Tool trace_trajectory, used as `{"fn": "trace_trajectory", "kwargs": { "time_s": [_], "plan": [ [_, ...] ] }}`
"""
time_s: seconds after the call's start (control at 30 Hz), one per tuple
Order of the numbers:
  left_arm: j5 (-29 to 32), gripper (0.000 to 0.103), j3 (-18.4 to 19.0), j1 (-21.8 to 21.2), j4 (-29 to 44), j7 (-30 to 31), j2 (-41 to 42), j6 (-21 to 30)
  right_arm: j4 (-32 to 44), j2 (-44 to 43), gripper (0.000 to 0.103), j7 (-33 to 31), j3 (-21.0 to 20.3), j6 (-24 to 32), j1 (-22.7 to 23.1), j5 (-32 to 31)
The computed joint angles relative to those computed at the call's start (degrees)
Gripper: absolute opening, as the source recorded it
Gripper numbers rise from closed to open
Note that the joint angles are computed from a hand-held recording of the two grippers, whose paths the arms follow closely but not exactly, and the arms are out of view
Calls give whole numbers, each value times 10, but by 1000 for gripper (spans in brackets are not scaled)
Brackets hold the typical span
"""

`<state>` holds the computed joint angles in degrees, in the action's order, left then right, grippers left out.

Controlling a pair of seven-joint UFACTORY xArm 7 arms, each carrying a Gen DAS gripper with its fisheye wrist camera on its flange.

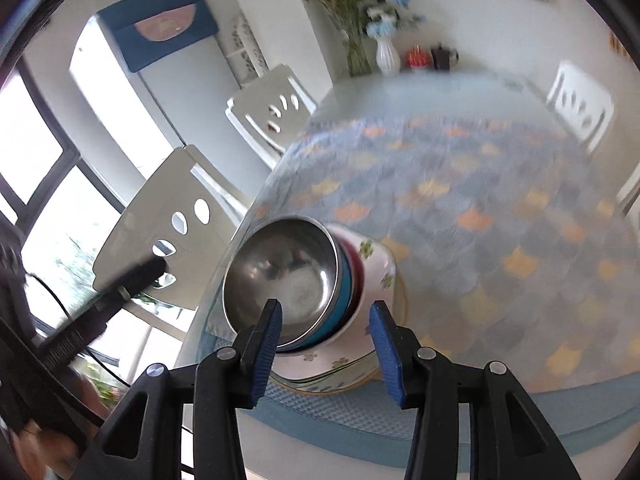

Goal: Organize plates and bowls

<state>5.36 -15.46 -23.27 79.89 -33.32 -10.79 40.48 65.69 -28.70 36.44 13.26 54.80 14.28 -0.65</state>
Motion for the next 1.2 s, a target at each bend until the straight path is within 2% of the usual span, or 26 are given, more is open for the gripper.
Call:
{"fn": "trace_trajectory", "kwargs": {
  "time_s": [0.03, 0.13, 0.2, 0.33, 0.53, 0.97, 1.2],
  "plan": [
    [8, 57, -1, 1, 11, 1, 0, -6, 17, -2, 56, 4, 11, 16, -7, -21],
    [32, 67, -8, 3, 34, 2, 2, -32, 53, -2, 57, 5, 25, 43, -14, -49],
    [47, 80, -14, 4, 41, -13, 3, -52, 80, 4, 57, 12, 36, 68, -21, -67],
    [21, 80, -9, -6, 60, -2, 16, -61, 122, 12, 57, 37, 52, 120, -33, -96],
    [32, 80, -12, -15, 79, -5, 35, -34, 140, 17, 58, 57, 55, 143, -36, -111],
    [8, 80, -7, -41, 96, 2, 61, 42, 108, 9, 58, 82, 37, 160, -29, -90],
    [46, 80, -13, -55, 118, 10, 77, 89, 86, -5, 58, 91, 26, 156, -26, -67]
  ]
}}
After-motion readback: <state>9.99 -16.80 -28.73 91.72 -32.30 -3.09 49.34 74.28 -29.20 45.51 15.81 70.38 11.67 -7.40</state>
